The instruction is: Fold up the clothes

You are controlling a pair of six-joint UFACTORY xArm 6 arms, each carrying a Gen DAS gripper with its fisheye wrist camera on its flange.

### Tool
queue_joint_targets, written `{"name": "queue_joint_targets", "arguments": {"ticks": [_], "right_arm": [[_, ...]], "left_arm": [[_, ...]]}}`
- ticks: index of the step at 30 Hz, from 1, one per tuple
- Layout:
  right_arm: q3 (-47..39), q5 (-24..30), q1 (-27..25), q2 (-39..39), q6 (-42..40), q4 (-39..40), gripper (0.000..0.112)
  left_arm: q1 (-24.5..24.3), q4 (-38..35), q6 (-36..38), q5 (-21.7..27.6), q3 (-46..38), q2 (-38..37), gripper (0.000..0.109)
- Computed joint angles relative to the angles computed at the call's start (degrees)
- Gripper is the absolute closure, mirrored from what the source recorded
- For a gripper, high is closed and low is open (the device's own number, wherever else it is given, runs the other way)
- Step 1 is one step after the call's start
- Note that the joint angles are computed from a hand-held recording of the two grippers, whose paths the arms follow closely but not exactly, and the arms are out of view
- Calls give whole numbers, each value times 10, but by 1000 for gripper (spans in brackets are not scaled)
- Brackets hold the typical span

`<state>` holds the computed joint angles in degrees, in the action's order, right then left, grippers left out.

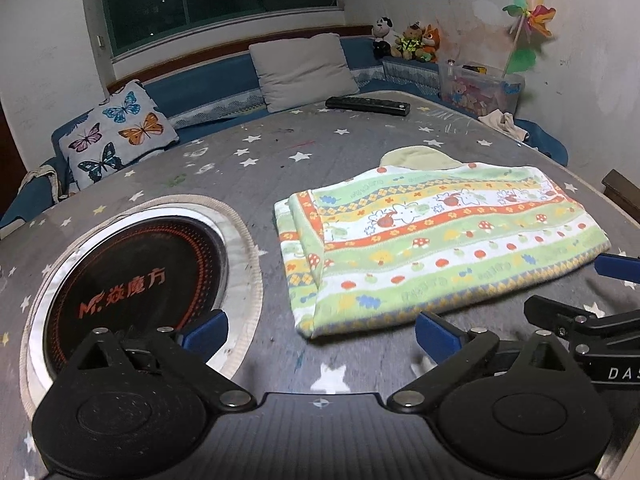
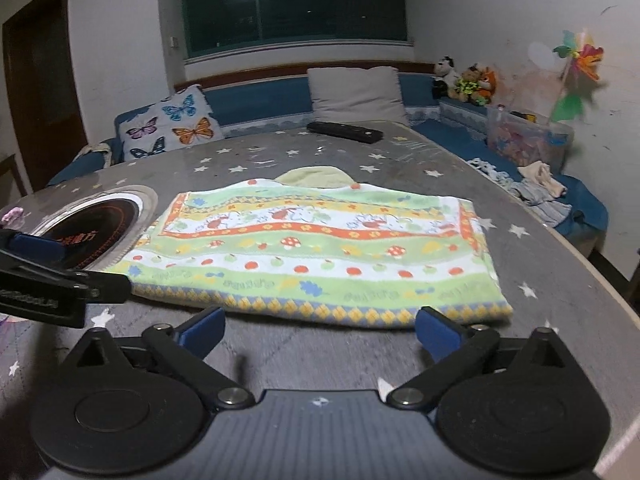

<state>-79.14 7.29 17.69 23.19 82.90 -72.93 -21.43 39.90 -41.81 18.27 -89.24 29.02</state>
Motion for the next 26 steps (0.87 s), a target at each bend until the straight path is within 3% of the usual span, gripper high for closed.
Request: {"name": "queue_joint_targets", "arguments": {"ticks": [12,26], "right_arm": [[46,45,27,-37,81,-56,9],[62,79,57,-55,110,-87,9]], "left_arm": [[11,104,-111,-54,118,-76,6],[22,127,-158,-93,183,-118,6]]}}
